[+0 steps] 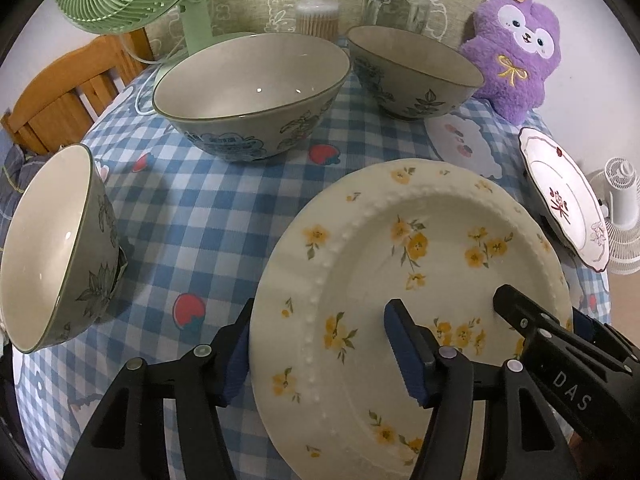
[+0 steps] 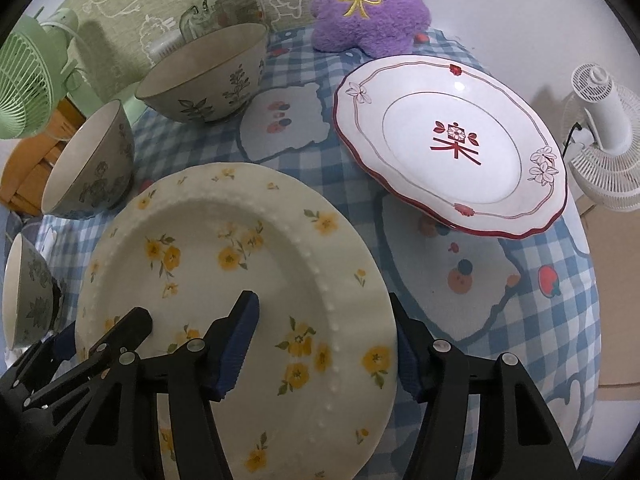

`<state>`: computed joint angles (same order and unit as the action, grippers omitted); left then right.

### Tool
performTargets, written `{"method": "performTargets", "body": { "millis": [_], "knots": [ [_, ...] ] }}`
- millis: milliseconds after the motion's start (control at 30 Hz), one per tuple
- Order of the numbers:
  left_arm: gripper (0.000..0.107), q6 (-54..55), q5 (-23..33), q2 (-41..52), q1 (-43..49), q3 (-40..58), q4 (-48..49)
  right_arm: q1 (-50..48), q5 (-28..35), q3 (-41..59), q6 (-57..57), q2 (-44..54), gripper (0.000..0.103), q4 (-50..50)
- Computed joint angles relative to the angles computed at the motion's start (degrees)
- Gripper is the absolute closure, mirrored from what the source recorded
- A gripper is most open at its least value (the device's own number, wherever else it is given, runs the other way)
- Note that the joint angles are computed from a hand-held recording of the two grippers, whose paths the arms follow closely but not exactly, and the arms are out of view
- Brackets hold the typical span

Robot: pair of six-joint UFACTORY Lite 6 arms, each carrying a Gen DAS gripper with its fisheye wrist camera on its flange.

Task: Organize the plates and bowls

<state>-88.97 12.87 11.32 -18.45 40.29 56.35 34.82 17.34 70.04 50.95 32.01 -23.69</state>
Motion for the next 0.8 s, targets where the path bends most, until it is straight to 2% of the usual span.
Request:
{"method": "performTargets", "body": {
  "millis": [167, 300, 800],
  "knots": [
    [0.042, 2.25, 0.20, 0.31, 0.03, 0.37, -1.92, 0.23, 1.73, 1.99, -2.15, 1.18, 0.038, 1.21],
    [0.043, 0.31, 0.20, -0.03, -0.43, -0.21, 1.99, 0.08, 2.21, 2.15, -6.29, 1.17, 0.038, 3.73],
    [0.043, 12.67, 0.70, -4.91, -0.61, -3.26, -7.69, 2.45, 4.62, 0.00, -4.26, -1.84, 0.038, 2.02]
  ]
}}
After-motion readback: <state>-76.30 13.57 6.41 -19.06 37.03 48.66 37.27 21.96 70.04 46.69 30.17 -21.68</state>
